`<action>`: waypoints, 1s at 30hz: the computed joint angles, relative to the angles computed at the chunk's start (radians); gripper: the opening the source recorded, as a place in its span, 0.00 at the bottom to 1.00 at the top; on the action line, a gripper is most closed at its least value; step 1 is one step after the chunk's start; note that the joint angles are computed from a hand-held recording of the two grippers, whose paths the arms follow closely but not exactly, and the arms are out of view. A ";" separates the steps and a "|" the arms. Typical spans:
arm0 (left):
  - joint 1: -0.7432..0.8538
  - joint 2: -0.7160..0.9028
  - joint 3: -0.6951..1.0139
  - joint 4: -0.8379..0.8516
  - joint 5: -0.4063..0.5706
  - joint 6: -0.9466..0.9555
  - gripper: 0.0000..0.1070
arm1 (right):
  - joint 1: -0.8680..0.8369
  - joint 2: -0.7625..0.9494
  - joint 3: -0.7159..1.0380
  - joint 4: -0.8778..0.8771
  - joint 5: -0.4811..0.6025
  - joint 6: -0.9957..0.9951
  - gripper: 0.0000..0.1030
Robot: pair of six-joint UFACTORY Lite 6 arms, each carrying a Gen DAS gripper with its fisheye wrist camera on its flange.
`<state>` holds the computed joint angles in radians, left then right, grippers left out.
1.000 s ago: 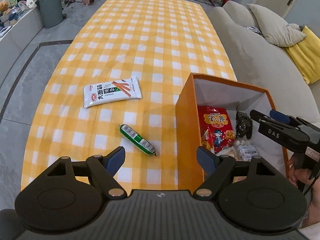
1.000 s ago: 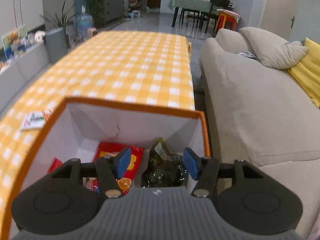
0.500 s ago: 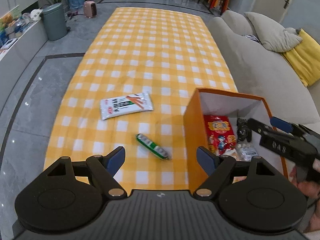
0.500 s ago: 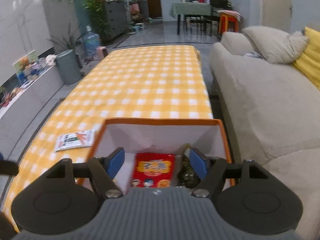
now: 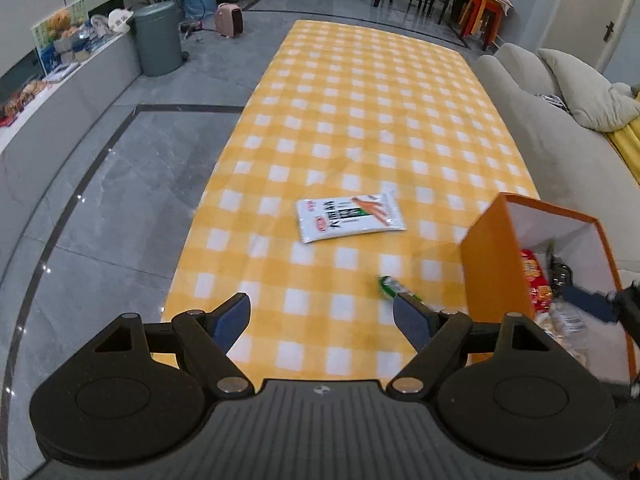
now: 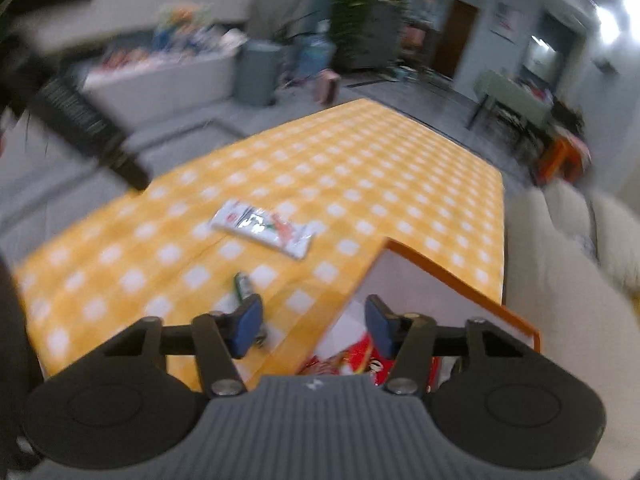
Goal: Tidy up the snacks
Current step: 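Move the right gripper to the green sausage and grasp it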
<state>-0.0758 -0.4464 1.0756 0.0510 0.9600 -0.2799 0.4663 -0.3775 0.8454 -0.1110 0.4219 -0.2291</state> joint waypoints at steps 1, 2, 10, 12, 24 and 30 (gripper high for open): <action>0.048 -0.022 -0.043 -0.056 -0.047 0.075 0.89 | 0.050 0.017 0.008 -0.073 0.013 0.071 0.45; 0.096 -0.047 -0.090 -0.117 -0.092 0.160 0.89 | 0.094 0.044 0.020 -0.104 0.022 0.102 0.44; 0.308 0.018 -0.247 -0.378 -0.204 0.516 0.89 | 0.123 0.416 0.255 0.133 0.074 -0.218 0.20; 0.338 0.054 -0.254 -0.391 -0.215 0.538 0.89 | 0.088 0.559 0.376 0.211 0.115 -0.303 0.19; 0.520 0.200 -0.226 -0.577 -0.211 0.763 0.89 | 0.042 1.185 1.099 0.161 0.481 -0.276 0.18; 0.528 0.224 -0.214 -0.584 -0.200 0.753 0.89 | 0.026 1.307 1.314 0.178 0.633 -0.308 0.19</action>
